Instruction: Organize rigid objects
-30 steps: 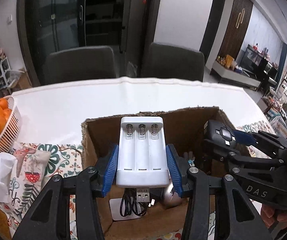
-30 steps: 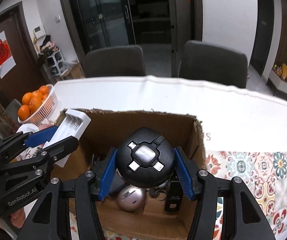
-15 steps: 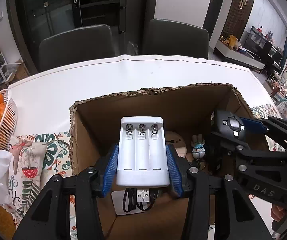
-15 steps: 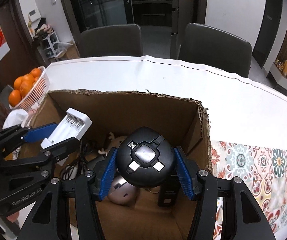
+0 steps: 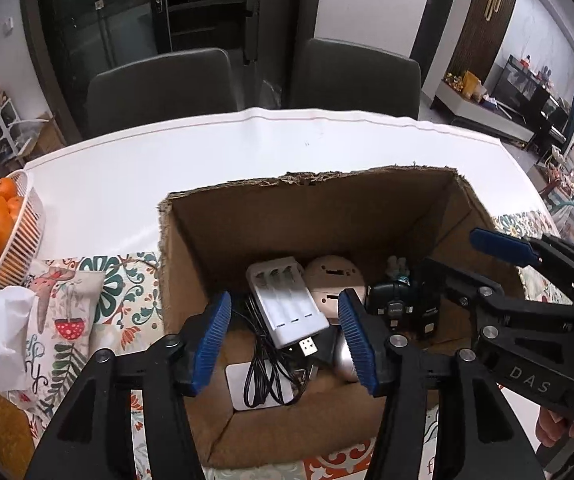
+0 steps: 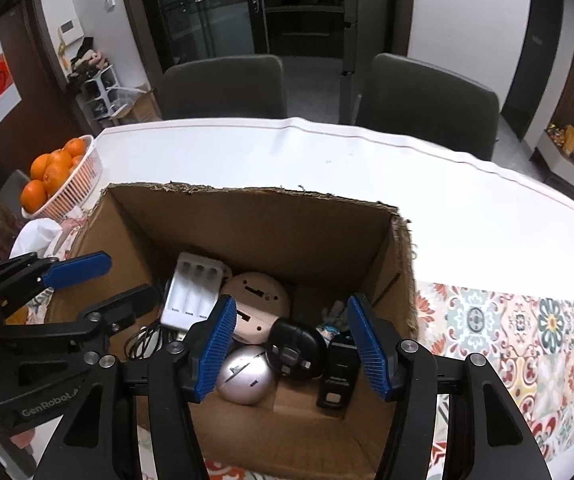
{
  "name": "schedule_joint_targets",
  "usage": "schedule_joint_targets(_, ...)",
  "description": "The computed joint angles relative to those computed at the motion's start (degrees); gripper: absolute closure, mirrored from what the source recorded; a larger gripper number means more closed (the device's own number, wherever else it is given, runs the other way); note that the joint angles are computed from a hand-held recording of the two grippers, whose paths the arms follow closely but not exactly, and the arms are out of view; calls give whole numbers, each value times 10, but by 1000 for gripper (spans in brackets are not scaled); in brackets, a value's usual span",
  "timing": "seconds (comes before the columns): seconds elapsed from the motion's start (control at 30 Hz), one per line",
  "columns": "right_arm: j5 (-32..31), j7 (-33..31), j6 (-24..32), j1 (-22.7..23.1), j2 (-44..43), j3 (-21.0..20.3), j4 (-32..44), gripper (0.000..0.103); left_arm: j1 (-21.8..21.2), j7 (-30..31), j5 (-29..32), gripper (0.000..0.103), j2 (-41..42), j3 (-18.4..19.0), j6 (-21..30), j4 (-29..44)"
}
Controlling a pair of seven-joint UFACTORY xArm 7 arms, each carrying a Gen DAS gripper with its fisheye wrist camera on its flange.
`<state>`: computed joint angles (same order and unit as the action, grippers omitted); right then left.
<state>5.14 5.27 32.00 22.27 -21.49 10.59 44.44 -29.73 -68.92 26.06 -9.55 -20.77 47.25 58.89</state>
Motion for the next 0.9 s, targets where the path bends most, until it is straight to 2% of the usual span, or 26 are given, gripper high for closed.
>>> schedule_joint_targets(0.4,-28,73,9,-5,-117,24,-62,44,-9,-50,20,46,-62,-43,45,-16)
schedule_joint_targets(0.9,-38,148,57,5,-349,47,-153,40,-24,-128,82,37,-120,-148,177,16)
